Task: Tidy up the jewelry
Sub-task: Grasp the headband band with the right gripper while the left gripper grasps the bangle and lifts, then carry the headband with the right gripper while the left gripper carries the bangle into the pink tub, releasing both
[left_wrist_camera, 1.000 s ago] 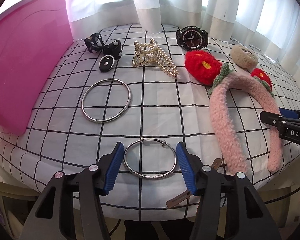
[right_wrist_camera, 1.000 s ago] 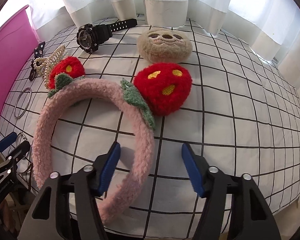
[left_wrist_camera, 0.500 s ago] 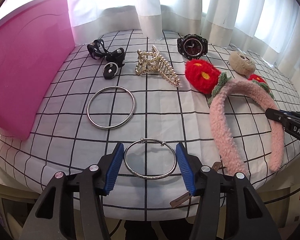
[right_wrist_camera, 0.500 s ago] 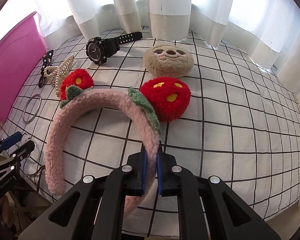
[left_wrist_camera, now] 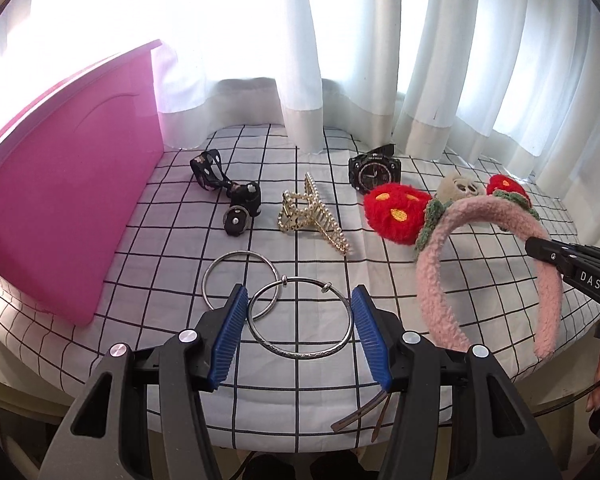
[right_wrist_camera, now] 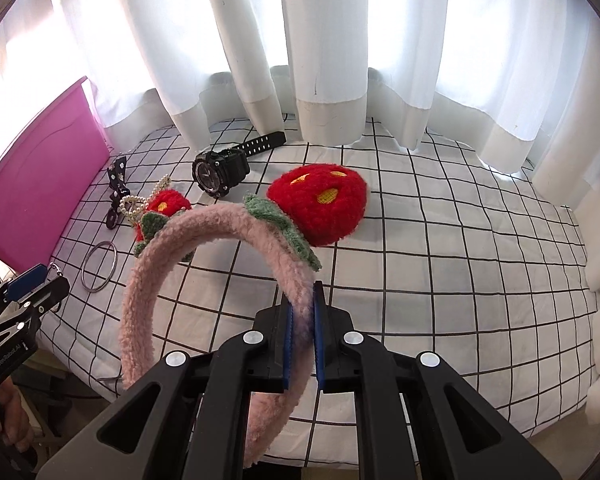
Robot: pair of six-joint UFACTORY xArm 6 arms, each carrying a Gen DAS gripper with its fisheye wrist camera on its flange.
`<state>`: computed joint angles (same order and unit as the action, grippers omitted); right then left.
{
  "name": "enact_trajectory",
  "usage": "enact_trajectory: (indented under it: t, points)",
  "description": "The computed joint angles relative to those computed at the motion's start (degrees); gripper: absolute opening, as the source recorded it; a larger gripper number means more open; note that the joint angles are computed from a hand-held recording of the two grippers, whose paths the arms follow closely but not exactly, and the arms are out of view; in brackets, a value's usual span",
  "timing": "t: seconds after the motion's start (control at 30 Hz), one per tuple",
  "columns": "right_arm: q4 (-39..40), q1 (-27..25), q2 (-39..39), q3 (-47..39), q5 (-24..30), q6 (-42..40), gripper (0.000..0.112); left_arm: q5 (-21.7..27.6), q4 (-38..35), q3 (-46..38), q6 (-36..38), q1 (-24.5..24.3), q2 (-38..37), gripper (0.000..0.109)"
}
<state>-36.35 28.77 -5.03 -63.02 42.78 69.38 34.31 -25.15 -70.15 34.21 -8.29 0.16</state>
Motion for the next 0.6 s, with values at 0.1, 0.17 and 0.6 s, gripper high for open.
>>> enact_trajectory:
  t: [0.1, 0.17, 0.6]
  points:
    - [-1.45, 0.74, -0.61, -1.46, 1.29, 0.8, 0.009, 0.54, -1.46, -1.93, 0.73, 0.57, -0.04, 0.052]
    - [-2.17, 1.24, -0.79, -2.92, 2.19, 1.02, 0.009, 0.83, -2.85, -3.44, 1.65, 1.12, -0.06, 0.052]
    - [-7.65, 4.93, 10.6, -27.66, 3.47, -3.05, 0.009, 4.09, -10.64, -21.27, 3.17, 9.71, 4.51, 0.052]
